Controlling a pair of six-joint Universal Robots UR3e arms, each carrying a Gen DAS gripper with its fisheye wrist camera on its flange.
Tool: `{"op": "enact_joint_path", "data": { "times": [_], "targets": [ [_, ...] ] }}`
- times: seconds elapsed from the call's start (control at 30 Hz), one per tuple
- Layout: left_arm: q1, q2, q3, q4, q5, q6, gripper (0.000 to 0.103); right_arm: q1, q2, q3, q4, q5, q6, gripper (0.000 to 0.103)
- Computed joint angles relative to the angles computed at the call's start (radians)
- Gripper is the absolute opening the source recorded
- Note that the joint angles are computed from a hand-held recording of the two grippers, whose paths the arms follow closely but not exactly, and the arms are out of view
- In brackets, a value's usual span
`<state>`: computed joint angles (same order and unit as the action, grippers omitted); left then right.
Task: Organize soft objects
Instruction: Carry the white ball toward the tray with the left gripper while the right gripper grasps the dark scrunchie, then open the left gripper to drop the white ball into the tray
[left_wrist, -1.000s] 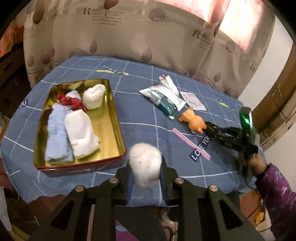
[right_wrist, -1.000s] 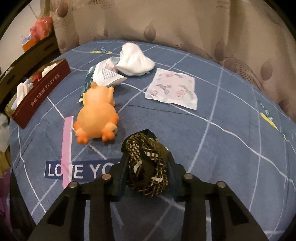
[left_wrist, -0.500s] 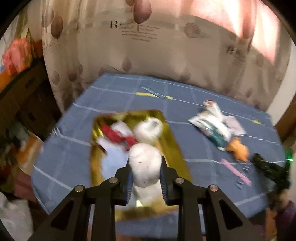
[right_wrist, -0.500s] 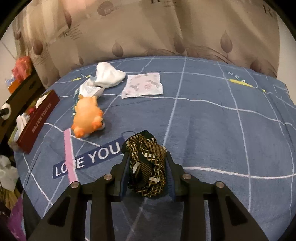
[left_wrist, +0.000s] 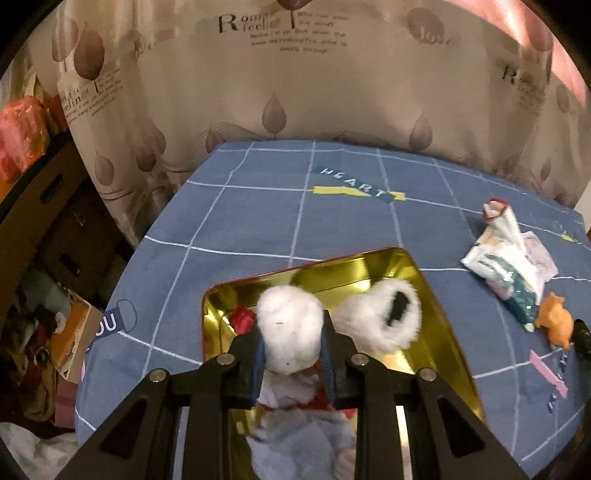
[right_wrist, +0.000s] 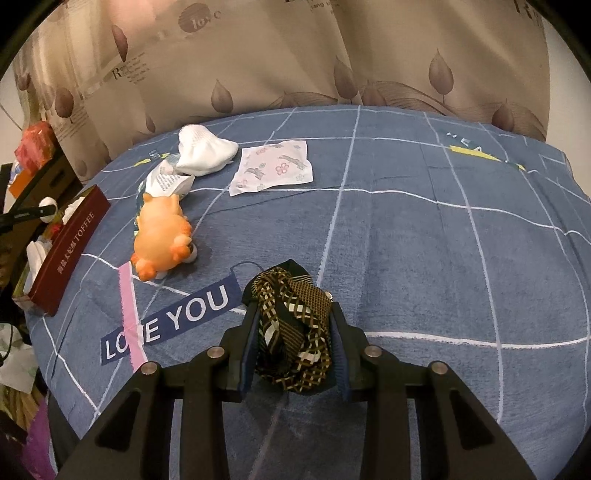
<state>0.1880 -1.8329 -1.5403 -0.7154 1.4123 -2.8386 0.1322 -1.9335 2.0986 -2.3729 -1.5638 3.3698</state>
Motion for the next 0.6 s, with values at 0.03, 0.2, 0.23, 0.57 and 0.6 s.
{"op": "enact_joint_path", "data": {
  "times": [0.03,0.2,0.23,0.57,0.6],
  "targets": [
    [0.001,-0.016,0.012,-0.005,-0.001,0.002,0.028,-0.002,-0.001,0.001,0.000,0.003,0.000,0.032],
    [-0.023,-0.059,0.031,0.027,0.060,0.033,0.033,-0.008,-0.002,0.001,0.004,0.009,-0.002,0.032],
    [-0.028,-0.066,0.037,0.031,0.073,0.034,0.033,-0.009,-0.002,0.001,0.004,0.010,-0.001,0.032],
    [-0.034,-0.007,-0.022,0.113,0.113,0.018,0.055,-0.015,-0.006,0.003,0.007,0.016,-0.004,0.032],
    [-0.025,0.025,-0.046,0.119,0.092,0.011,0.055,-0.017,-0.007,0.003,0.008,0.018,-0.005,0.032]
  ]
}}
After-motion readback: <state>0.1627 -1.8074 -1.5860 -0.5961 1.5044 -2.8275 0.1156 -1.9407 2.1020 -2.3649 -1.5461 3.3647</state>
